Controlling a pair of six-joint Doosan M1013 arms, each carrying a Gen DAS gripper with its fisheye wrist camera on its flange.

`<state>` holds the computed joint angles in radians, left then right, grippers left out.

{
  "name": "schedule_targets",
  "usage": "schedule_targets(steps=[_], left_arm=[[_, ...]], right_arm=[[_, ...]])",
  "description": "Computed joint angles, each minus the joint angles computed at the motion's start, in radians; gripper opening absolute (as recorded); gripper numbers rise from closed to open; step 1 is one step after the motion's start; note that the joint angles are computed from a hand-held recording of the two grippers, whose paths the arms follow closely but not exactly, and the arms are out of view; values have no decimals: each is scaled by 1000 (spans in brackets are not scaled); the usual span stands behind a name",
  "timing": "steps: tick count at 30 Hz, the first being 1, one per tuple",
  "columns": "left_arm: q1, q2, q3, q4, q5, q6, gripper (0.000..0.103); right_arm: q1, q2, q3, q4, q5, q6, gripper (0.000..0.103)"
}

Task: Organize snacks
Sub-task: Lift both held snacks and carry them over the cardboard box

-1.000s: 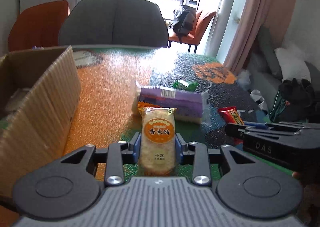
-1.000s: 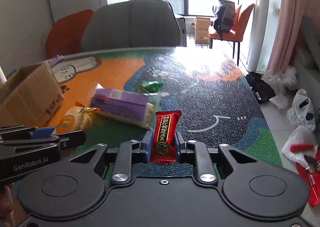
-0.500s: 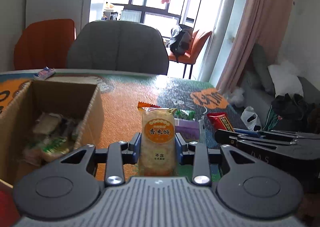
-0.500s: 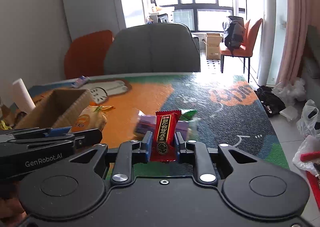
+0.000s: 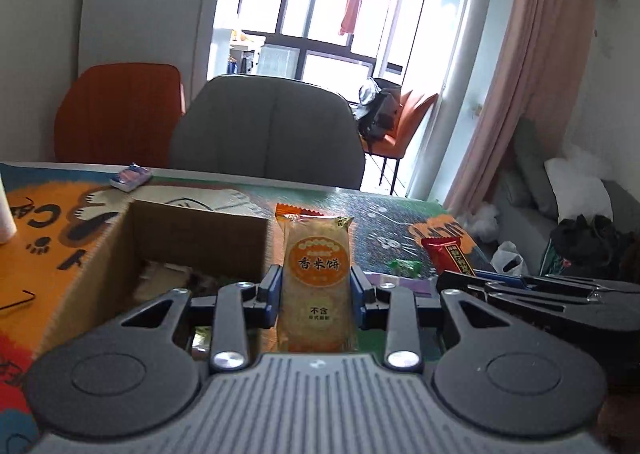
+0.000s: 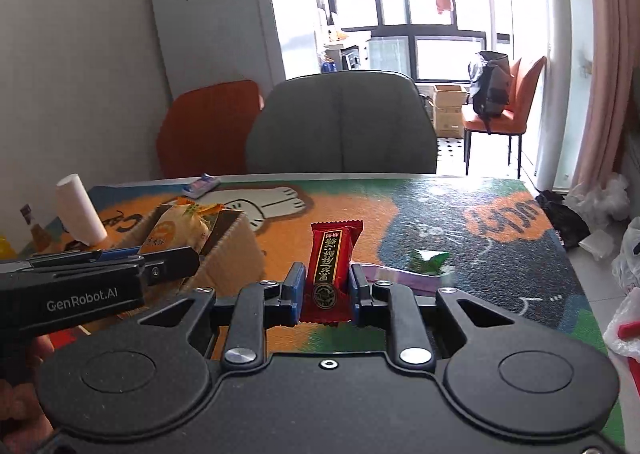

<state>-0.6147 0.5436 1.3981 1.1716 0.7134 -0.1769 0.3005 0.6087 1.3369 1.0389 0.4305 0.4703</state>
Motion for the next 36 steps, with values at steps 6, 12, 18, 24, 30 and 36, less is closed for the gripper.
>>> schedule_targets(steps=[6, 12, 18, 24, 30, 36], left_arm=[[12, -29, 42, 20, 15, -39, 34], [26, -53, 85, 36, 19, -79, 34], [40, -69, 115, 25, 21, -88, 34], [51, -79, 139, 5, 23, -99, 34], [58, -83, 150, -22, 19, -94, 34], [58, -88, 158, -12, 35, -111, 35]], right_arm=[[21, 0, -3, 10, 4, -9, 21], [41, 3, -12, -2, 16, -7, 21], [59, 9, -21, -9, 33, -2, 21], [72, 14, -27, -20, 56, -2, 21], [82, 15, -31, -28, 79, -2, 21], [88, 19, -38, -28, 103, 4, 21]])
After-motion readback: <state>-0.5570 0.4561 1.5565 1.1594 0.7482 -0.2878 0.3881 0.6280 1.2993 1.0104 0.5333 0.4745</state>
